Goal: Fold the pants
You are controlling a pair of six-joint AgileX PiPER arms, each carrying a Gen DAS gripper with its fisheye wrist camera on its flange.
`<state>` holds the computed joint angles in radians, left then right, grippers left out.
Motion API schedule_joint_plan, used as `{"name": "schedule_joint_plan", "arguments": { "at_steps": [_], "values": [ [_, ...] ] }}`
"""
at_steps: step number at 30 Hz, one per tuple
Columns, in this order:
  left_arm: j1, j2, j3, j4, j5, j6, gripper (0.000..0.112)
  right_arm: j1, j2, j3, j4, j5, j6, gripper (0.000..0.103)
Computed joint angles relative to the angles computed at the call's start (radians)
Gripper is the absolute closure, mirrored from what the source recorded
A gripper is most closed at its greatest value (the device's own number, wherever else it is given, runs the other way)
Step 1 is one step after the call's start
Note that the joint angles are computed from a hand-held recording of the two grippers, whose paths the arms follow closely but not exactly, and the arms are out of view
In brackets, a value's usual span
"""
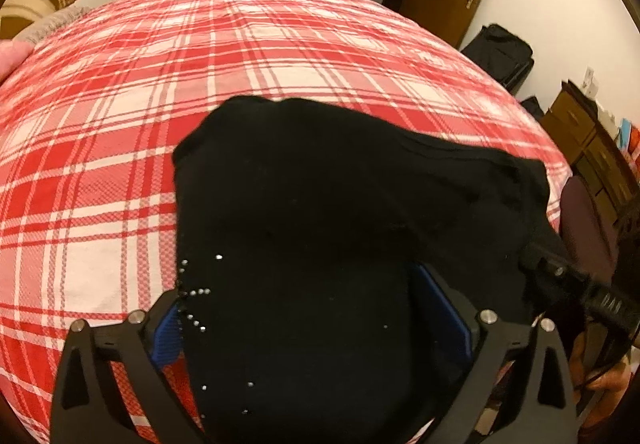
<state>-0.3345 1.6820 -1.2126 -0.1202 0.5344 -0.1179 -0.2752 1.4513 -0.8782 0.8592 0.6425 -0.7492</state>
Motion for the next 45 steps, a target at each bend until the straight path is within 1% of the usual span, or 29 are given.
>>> {"name": "schedule_joint_plan", "arguments": {
  "at_steps": [1, 2, 3, 4, 6, 7, 9, 10, 12, 14, 15, 18, 20, 21, 22, 23, 25, 27, 30, 33, 35, 36, 38, 40, 44, 45],
  "values": [
    [-0.010, -0.001, 0.004, 0.034, -0.007, -0.028, 0.011, 0.054, -0.014, 0.011, -0.081, -0.065, 0.058, 0.034],
    [-0.012, -0.003, 0.009, 0.039, -0.014, -0.035, 0.011, 0.078, -0.024, 0.016, -0.123, -0.092, 0.097, 0.036],
    [-0.009, -0.007, 0.016, 0.031, -0.021, -0.032, 0.014, 0.086, -0.028, 0.018, -0.124, -0.095, 0.096, 0.046],
    [-0.002, -0.014, 0.025, 0.013, -0.032, -0.026, 0.016, 0.085, -0.035, 0.020, -0.104, -0.081, 0.078, 0.056],
    [0.008, -0.024, 0.035, -0.011, -0.042, -0.014, 0.029, 0.109, -0.051, 0.020, -0.154, -0.093, 0.121, 0.063],
    [0.013, -0.031, 0.042, -0.033, -0.050, 0.008, 0.034, 0.142, -0.056, 0.020, -0.221, -0.125, 0.176, 0.065],
    [0.020, -0.040, 0.052, -0.098, -0.062, 0.086, 0.060, 0.191, -0.075, 0.025, -0.342, -0.164, 0.282, 0.068],
    [0.014, -0.043, 0.051, -0.102, -0.059, 0.097, 0.063, 0.217, -0.082, 0.023, -0.425, -0.179, 0.355, 0.070],
    [-0.004, -0.048, 0.046, -0.032, -0.064, 0.055, 0.077, 0.270, -0.092, 0.018, -0.588, -0.200, 0.495, 0.071],
    [-0.008, -0.055, 0.043, -0.007, -0.064, 0.038, 0.082, 0.297, -0.111, 0.010, -0.672, -0.199, 0.572, 0.072],
    [-0.006, -0.056, 0.040, -0.008, -0.060, 0.040, 0.083, 0.303, -0.119, 0.006, -0.685, -0.199, 0.585, 0.072],
    [-0.012, -0.068, 0.033, 0.048, -0.052, 0.003, 0.084, 0.345, -0.147, -0.018, -0.748, -0.188, 0.646, 0.072],
    [-0.032, -0.097, 0.041, 0.178, -0.068, -0.100, 0.085, 0.374, -0.160, -0.033, -0.773, -0.180, 0.674, 0.072],
    [-0.044, -0.108, 0.045, 0.266, -0.072, -0.172, 0.085, 0.384, -0.157, -0.047, -0.763, -0.176, 0.667, 0.072],
    [-0.046, -0.120, 0.042, 0.356, -0.070, -0.238, 0.085, 0.400, -0.151, -0.068, -0.747, -0.172, 0.652, 0.072],
    [-0.042, -0.128, 0.039, 0.405, -0.064, -0.277, 0.085, 0.419, -0.148, -0.082, -0.755, -0.171, 0.659, 0.072],
    [-0.005, -0.142, 0.030, 0.405, -0.055, -0.275, 0.085, 0.472, -0.127, -0.123, -0.795, -0.177, 0.693, 0.072],
    [0.049, -0.154, 0.026, 0.384, -0.048, -0.257, 0.085, 0.511, -0.092, -0.175, -0.779, -0.180, 0.683, 0.072],
    [0.134, -0.170, 0.031, 0.398, -0.046, -0.261, 0.085, 0.584, -0.019, -0.268, -0.756, -0.189, 0.662, 0.072],
    [0.215, -0.174, 0.026, 0.454, -0.037, -0.298, 0.085, 0.652, 0.079, -0.378, -0.716, -0.197, 0.617, 0.072],
    [0.290, -0.177, 0.020, 0.463, -0.035, -0.301, 0.085, 0.697, 0.156, -0.465, -0.683, -0.193, 0.585, 0.072],
    [0.299, -0.179, 0.026, 0.489, -0.036, -0.329, 0.085, 0.715, 0.189, -0.504, -0.666, -0.190, 0.569, 0.072],
    [0.359, -0.169, 0.018, 0.521, -0.038, -0.346, 0.085, 0.749, 0.275, -0.609, -0.617, -0.174, 0.533, 0.072],
    [0.400, -0.149, 0.003, 0.573, -0.040, -0.383, 0.085, 0.780, 0.361, -0.712, -0.602, -0.163, 0.527, 0.072],
    [0.459, -0.083, -0.032, 0.699, -0.047, -0.471, 0.085, 0.840, 0.532, -0.918, -0.665, -0.121, 0.583, 0.072],
    [0.466, -0.091, -0.011, 0.731, -0.053, -0.497, 0.085, 0.851, 0.573, -0.968, -0.682, -0.106, 0.595, 0.072]
  ]
}}
